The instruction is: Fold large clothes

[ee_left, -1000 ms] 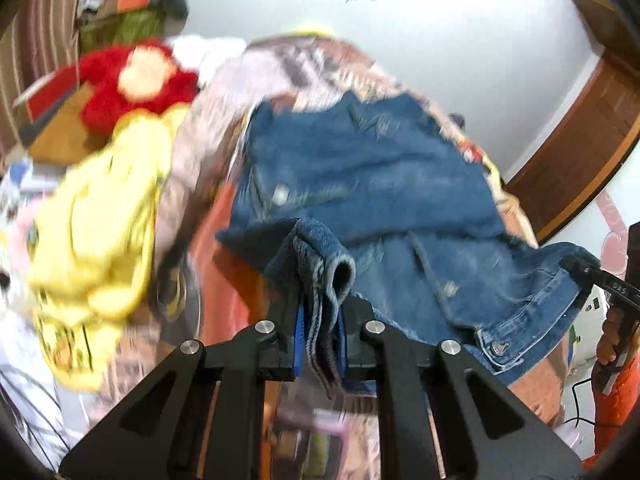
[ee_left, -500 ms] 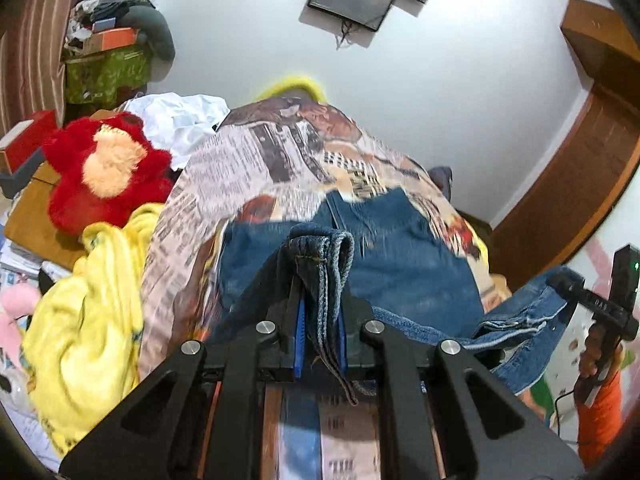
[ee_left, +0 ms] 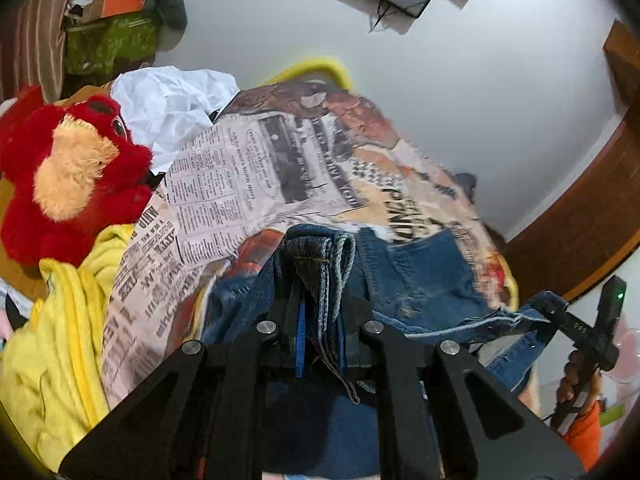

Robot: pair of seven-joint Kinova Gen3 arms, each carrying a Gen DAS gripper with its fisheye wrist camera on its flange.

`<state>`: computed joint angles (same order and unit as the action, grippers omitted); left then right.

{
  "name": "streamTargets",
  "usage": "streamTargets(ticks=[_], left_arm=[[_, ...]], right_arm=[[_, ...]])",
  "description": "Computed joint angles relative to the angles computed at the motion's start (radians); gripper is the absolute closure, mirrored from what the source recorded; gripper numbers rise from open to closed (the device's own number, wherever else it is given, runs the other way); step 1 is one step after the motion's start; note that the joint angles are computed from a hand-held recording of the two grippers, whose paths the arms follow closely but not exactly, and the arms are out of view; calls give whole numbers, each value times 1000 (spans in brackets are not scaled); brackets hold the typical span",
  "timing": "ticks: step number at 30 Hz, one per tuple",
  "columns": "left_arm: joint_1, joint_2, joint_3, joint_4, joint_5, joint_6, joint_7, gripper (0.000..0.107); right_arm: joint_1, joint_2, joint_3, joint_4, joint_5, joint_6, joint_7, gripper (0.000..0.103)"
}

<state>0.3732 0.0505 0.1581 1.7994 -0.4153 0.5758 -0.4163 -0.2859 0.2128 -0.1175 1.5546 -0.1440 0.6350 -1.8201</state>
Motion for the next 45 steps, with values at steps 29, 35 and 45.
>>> streamTargets(ticks=[29, 35, 45], left_arm=[[114, 280, -127, -171, 58, 220, -73, 88], [212, 197, -121, -199, -125, 324, 23, 39], [242, 151, 4, -208, -198, 423, -60, 19]], right_arm=[[64, 6, 43, 44, 77, 113, 52, 86], [182, -65, -98, 76, 75, 155, 100, 86], [114, -111, -175, 100, 31, 152, 157, 86]])
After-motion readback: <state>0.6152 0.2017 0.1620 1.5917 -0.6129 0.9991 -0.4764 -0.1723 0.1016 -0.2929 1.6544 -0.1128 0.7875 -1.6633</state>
